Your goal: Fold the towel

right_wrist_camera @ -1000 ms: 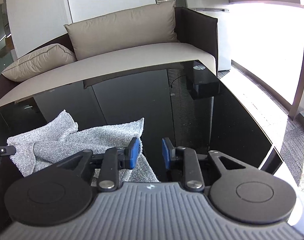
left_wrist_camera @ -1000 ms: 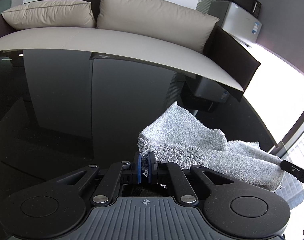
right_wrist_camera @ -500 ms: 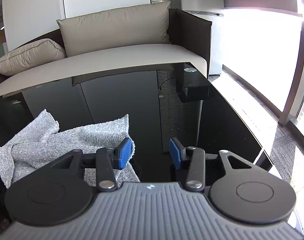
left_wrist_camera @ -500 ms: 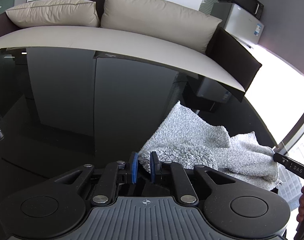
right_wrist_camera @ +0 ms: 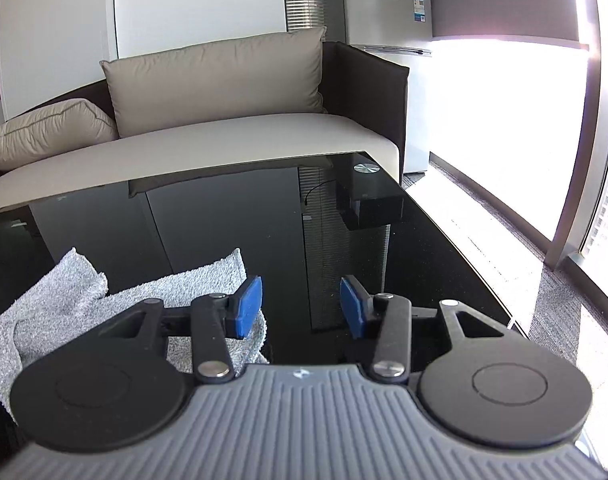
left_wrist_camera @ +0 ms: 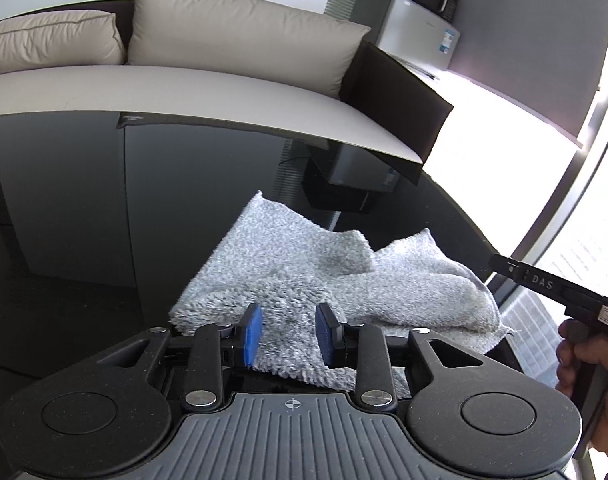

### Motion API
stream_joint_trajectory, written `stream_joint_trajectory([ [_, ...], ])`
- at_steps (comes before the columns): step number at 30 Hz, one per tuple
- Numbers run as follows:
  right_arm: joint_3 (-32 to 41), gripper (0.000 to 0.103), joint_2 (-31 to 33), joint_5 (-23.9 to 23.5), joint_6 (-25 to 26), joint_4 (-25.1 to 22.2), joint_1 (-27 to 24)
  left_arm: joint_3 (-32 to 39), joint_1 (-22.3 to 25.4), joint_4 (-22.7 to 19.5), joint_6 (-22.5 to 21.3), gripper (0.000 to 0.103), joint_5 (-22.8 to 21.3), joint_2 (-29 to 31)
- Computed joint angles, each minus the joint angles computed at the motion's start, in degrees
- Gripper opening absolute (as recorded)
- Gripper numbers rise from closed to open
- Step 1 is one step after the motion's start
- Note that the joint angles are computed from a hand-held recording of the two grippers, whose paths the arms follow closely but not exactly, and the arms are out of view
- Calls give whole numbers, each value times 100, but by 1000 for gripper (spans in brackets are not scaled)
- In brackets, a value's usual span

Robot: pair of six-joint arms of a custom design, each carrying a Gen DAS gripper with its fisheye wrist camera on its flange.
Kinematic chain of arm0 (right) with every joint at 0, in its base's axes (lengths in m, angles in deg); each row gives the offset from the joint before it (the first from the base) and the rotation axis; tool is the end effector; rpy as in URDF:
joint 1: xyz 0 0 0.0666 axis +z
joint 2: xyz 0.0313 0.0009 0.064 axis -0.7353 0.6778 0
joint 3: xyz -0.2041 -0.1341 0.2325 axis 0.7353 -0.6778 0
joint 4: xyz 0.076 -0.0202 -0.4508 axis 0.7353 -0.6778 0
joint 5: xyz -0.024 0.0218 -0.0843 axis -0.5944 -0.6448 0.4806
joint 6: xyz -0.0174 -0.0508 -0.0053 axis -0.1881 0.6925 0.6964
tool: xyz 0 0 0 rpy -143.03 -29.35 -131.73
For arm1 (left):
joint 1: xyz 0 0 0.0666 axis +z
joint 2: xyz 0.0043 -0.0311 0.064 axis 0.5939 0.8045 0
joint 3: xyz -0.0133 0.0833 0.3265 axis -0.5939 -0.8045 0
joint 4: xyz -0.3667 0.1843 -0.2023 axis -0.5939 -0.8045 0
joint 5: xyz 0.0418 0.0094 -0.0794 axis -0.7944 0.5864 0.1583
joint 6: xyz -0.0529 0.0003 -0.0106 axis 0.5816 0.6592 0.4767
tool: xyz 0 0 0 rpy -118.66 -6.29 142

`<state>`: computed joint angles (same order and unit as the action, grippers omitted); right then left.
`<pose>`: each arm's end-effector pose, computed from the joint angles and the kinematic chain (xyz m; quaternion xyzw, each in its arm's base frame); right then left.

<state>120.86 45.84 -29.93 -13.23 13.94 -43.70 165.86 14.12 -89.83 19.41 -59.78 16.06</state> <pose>0.5625 0.0307 0.3270 0.0972 0.8583 0.0129 0.5037 0.5459 -0.2254 0.3630 0.0533 0.9015 -0.1516 0.4018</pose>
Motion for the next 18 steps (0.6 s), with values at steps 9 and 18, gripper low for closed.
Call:
stream_joint_trajectory([
  [9, 22, 46, 11, -185, 65, -104, 36, 172, -276, 321, -529, 48, -544, 252],
  [18, 47, 47, 33, -240, 66, -190, 33, 467, -183, -95, -636, 12, -612, 557],
])
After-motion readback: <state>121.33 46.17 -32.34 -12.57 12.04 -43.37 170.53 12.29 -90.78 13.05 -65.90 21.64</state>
